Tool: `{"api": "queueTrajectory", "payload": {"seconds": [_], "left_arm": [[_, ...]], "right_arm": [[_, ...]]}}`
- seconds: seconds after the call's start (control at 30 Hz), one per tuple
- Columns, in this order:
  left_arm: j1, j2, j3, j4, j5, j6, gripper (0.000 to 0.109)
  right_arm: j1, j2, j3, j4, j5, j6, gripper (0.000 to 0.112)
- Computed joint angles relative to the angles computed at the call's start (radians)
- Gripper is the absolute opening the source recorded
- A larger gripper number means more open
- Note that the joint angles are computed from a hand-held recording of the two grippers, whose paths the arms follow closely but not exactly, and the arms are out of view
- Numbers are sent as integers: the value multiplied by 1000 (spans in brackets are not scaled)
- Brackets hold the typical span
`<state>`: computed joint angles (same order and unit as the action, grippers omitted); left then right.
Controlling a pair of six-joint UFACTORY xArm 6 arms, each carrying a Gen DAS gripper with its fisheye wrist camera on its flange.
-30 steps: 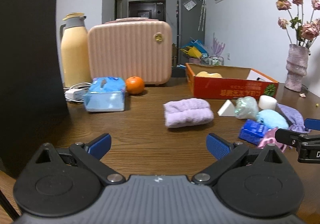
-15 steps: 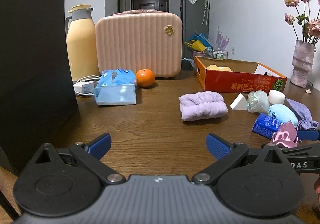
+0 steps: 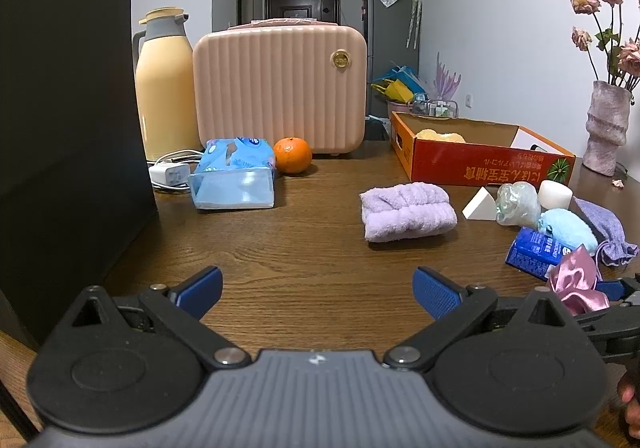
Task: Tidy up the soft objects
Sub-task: 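Grasp the pink satin scrunchie with the right gripper, then lift the scrunchie with the right gripper while the left gripper approaches the blue handkerchief pack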
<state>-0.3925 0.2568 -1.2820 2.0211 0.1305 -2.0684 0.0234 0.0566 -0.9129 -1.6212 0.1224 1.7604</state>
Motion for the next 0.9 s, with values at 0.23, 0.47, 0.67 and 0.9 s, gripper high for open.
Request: {"api": "queueTrajectory", "payload": {"seconds": [0.23, 0.47, 0.67, 0.9], "left_arm": [[2, 1, 1, -17, -2, 16, 103], [5, 6, 1, -39, 2, 25, 103], [6, 11, -3, -36, 8, 7, 103], [1, 26, -17, -30, 17, -2, 103]], "right_arm": [[-5, -12, -6, -143, -28, 119, 70], [-8, -22, -32, -381, -75, 338, 41], [15, -52, -37, -613, -50, 576, 39], [33, -104, -21, -884, -5, 856, 39]]}}
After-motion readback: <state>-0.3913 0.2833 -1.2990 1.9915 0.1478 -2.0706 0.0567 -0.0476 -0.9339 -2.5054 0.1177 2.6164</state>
